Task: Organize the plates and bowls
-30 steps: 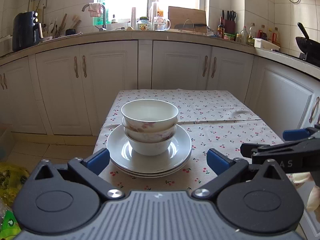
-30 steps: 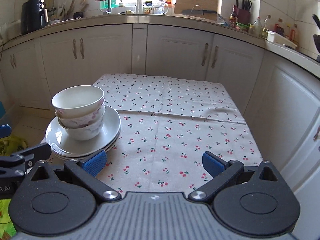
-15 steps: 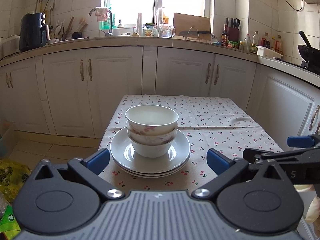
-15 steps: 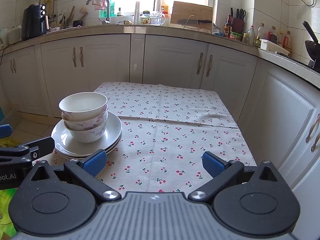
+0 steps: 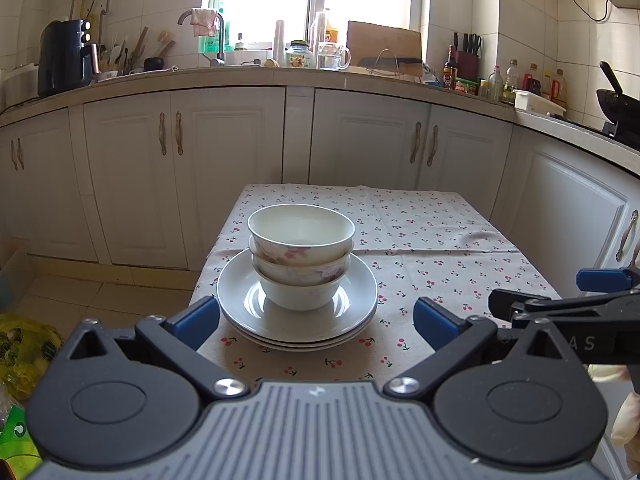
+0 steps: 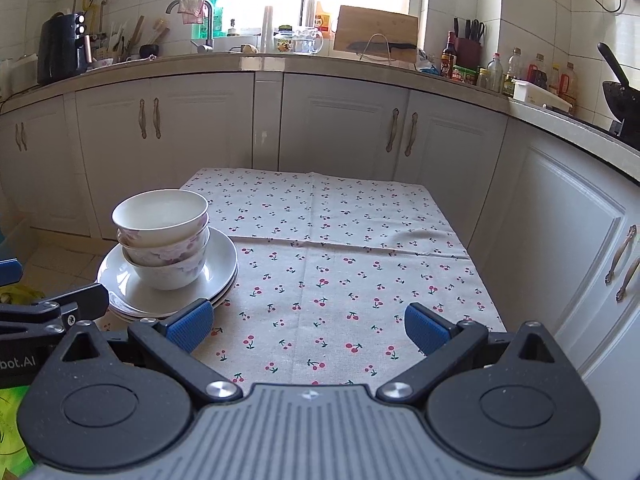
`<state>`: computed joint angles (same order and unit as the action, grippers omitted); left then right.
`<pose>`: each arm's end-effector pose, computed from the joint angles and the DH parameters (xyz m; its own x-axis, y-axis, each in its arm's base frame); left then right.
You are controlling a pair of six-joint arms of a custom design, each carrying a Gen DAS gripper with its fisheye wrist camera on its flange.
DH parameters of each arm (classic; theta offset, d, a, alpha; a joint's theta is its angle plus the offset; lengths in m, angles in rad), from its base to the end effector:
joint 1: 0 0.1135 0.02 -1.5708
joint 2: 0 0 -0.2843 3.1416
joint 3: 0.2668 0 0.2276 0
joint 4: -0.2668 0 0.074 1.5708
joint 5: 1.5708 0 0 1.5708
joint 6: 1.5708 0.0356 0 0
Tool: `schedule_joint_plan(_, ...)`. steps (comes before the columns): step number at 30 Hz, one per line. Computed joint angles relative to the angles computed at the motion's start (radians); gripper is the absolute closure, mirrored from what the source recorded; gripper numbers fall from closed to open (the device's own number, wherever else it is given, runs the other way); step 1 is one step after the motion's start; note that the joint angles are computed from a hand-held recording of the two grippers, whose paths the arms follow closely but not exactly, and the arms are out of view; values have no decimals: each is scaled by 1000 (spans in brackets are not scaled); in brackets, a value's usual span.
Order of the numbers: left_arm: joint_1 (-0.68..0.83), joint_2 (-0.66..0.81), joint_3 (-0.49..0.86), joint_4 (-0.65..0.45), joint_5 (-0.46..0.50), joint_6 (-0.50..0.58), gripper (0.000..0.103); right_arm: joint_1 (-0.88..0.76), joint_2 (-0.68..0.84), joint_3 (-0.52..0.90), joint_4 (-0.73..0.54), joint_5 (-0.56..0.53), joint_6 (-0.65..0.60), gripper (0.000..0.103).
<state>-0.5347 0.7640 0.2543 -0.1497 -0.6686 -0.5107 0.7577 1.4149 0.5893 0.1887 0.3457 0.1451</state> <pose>0.1112 -0.0402 0.1930 -0.4493 -0.1797 -0.8751 -0.2766 0.9594 -0.0550 0.1937 0.1667 0.2098 -0.4923 -0.2785 -0.8246 -0.3815 0.9206 -0.0832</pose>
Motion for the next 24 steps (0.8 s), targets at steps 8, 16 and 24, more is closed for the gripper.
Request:
schedule_joint_plan(8, 3, 7, 4, 0, 6, -4, 1, -2, 0, 4, -6, 6, 0, 0)
schedule_joint_plan(16, 12, 17, 3, 10, 16, 0, 1, -5, 5, 8, -11, 5, 2, 0)
schedule_joint_plan(24, 11, 22, 3, 12, 12, -4, 1, -4, 5, 10, -10, 12, -1, 0)
